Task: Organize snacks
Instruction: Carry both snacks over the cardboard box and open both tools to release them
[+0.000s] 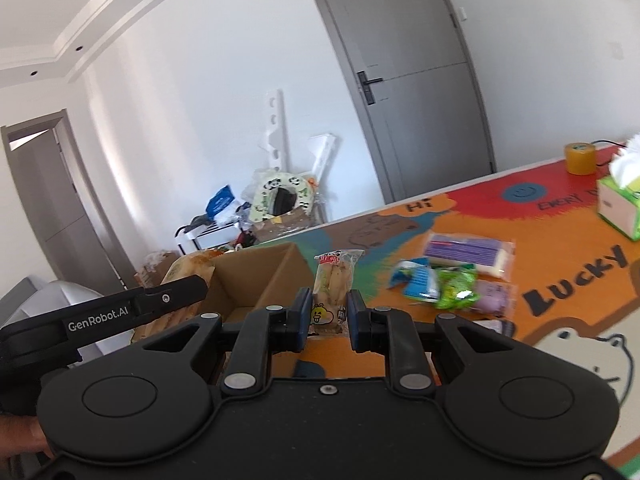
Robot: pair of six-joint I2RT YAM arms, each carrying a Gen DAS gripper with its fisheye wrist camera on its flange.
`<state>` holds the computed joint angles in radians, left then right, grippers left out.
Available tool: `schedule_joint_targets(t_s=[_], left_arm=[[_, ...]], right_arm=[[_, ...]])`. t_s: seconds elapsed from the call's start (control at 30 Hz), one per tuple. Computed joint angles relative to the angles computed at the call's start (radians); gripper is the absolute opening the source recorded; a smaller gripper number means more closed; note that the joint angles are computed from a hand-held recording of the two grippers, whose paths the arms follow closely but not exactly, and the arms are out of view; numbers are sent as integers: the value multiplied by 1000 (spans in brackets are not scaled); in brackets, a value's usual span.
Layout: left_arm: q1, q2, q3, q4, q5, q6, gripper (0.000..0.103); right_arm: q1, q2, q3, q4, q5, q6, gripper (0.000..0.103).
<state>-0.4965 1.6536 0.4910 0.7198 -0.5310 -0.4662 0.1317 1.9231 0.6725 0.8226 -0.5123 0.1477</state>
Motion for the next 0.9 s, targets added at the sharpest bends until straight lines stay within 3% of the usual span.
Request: schedule_joint_targets(t_s=[0.67,0.9], left_arm=[[221,93,8,36,142,-3,35],[229,55,-16,18,123,-14,36]], right_arm=[[180,95,179,-86,77,11,20],[211,119,224,-105,81,21,20]])
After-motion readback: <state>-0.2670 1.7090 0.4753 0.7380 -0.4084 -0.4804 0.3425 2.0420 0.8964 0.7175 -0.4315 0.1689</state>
